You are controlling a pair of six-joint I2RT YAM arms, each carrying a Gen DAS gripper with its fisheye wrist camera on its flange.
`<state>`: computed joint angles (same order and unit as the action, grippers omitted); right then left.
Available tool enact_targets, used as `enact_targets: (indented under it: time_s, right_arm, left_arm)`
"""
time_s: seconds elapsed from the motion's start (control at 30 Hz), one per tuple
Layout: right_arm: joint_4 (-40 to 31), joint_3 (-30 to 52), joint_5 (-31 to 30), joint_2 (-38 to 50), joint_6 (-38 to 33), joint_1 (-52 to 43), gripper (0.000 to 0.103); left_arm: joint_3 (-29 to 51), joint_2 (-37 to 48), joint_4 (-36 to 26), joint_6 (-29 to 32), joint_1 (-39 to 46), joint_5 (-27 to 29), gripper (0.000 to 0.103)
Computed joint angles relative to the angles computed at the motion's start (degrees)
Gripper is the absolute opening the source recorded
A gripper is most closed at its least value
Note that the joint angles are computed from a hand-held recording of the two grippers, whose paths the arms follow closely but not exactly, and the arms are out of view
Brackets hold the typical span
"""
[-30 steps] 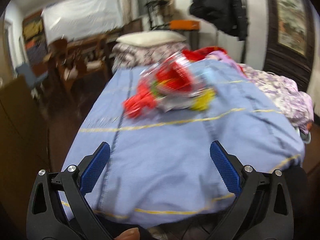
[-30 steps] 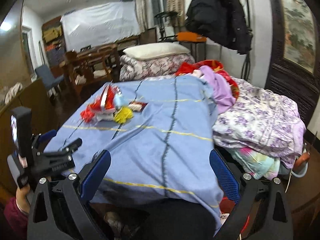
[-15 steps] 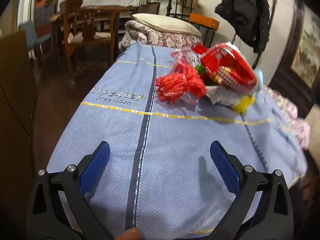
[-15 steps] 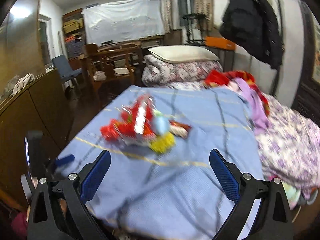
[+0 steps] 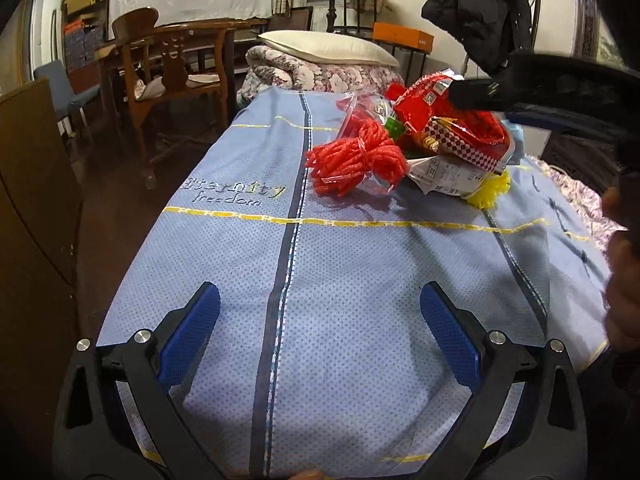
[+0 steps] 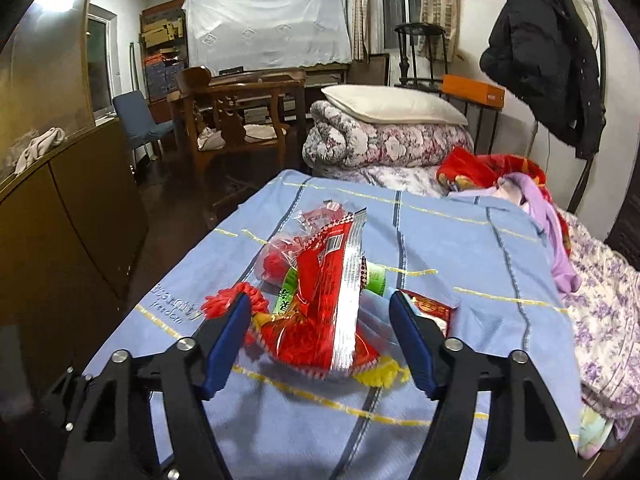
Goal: Collect trash
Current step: 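Grasp the red snack bag with the right tool and lift it, then grasp the red mesh netting with the left tool while the right tool holds the bag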
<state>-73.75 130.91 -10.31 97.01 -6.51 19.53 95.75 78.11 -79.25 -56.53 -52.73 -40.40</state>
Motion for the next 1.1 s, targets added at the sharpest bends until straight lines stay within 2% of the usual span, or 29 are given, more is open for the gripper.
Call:
enact_targets:
  time_s: [0.03, 0.07, 0.13, 0.17, 0.23, 0.33, 0.4, 0.57, 0.8, 0.97, 1.1]
  right_arm:
    - [-0.21, 0.05, 0.14, 0.61, 0.27, 0.27, 0.062]
    - [0.14, -0.31, 0.49, 0.86, 0.51, 0.77, 0.056]
    - [1.06, -1.97, 0.27, 0.6, 0.02, 1.25, 0.038]
    - [2.16, -3.58, 0.97, -0.33, -0.52, 1.42, 0.018]
    - [4.83, -7.01, 0.91, -3.45, -0.43, 0.68, 0.017]
    - [8.07, -11.97, -4.36, -10.63, 1.45, -4.22, 0.017]
    - [7.35, -14.08, -8.56, -14.72, 0.98, -10.12, 0.018]
    - [6.02, -21.61, -11.78, -19.52, -2.53, -20.72, 0.018]
    - [7.26, -27.2, -21.22, -21.16, -2.91, -33.61, 0.018]
    - [7.44, -28.78, -25.77, -19.76, -2.26, -38.98, 0.019]
    - [9.16, -32.95, -25.1, -19.53, -1.73, -38.87, 0.023]
  left_arm:
    - [0.1, -0.04, 0.05, -0.13, -0.02, 0.09, 0.096]
    - [-0.02, -0.22, 0.22, 0.02, 0.16, 0.24, 0.096]
    - [0.14, -0.07, 0.2, 0.09, 0.24, 0.27, 0.096]
    - [0.1, -0.14, 0.19, 0.12, 0.28, 0.3, 0.096]
    - [0.25, -0.05, 0.15, 0.11, 0.47, 0.39, 0.096]
    - [0.51, 0.17, -0.07, -0.2, 0.51, 0.35, 0.096]
    - [1.03, 0.74, -0.69, -0.85, 0.3, 0.04, 0.096]
    - [3.65, 3.68, -3.73, -2.61, 0.07, -1.09, 0.096]
    - [5.84, 6.61, -7.27, -3.95, -0.19, -2.33, 0.096]
    - [6.4, 7.09, -7.98, -4.88, -0.05, -2.46, 0.096]
    - [5.92, 6.15, -7.1, -5.11, 0.11, -2.06, 0.096]
